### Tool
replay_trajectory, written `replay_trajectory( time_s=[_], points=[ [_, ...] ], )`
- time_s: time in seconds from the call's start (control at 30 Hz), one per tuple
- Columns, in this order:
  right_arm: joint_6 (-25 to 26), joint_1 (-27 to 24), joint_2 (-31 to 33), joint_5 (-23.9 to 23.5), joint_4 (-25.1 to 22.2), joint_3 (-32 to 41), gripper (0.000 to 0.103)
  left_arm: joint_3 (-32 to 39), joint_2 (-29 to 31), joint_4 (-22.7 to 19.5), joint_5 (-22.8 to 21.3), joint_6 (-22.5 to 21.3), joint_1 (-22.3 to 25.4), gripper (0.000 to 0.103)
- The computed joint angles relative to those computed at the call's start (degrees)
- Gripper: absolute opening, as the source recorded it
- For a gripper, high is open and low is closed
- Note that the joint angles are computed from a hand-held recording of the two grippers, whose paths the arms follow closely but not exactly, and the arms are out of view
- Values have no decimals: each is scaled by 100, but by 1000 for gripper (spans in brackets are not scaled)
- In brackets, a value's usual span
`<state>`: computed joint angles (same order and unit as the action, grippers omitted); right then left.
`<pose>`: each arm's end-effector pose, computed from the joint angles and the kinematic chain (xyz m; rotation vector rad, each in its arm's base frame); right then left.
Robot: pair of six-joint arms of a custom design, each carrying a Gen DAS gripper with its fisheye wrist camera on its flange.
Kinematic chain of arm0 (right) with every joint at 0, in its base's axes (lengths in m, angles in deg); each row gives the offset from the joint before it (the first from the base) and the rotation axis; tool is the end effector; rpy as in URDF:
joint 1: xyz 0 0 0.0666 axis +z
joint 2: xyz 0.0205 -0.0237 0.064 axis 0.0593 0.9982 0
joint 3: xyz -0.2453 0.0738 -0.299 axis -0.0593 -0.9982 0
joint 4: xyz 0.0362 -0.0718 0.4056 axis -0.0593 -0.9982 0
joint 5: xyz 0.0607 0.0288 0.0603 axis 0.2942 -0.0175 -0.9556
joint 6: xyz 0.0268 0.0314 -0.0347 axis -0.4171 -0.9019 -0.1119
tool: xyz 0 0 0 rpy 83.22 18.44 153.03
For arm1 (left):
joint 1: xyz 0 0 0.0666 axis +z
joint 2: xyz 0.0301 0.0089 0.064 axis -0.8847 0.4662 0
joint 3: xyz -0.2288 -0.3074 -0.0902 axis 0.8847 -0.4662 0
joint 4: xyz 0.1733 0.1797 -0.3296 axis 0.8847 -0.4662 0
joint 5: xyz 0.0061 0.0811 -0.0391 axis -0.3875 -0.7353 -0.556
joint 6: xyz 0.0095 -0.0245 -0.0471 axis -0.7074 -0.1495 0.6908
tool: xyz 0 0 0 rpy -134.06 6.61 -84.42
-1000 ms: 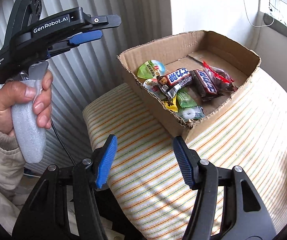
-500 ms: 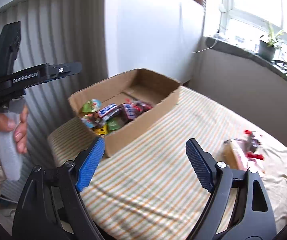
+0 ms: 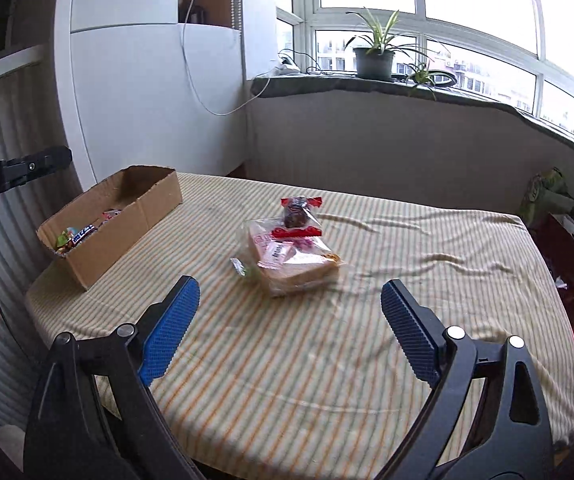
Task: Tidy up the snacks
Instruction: 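Close the right tool on the pink stick snack while the left tool grasps the small green sweet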
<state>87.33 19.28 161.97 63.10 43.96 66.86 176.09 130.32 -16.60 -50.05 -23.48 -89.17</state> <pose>0.6317 0.1821 0.3542 -0.3452 2.1450 0.2460 0.6262 -0.3079 0.3701 -0.0117 2.0284 -0.2021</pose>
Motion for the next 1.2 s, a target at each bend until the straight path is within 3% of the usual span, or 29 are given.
replay_trajectory(
  time_s=[0.33, 0.63, 0.83, 1.07, 1.2],
  points=[
    [-259, -422, -358, -238, 400, -594, 94, 832, 518, -450, 18, -469, -468, 75],
    [-238, -451, -136, -243, 238, -334, 94, 1127, 769, -725, 125, -448, -503, 75],
    [-146, -399, 314, -176, -127, 247, 94, 1521, 1150, -990, 449, -378, -431, 75],
    [-3, -232, 1191, -165, -772, 1453, 94, 2246, 1819, -1469, 946, -260, -300, 75],
    [-105, -232, 1715, -662, -1245, 2250, 94, 2734, 2228, -1844, 1195, -335, -268, 75]
  ],
)
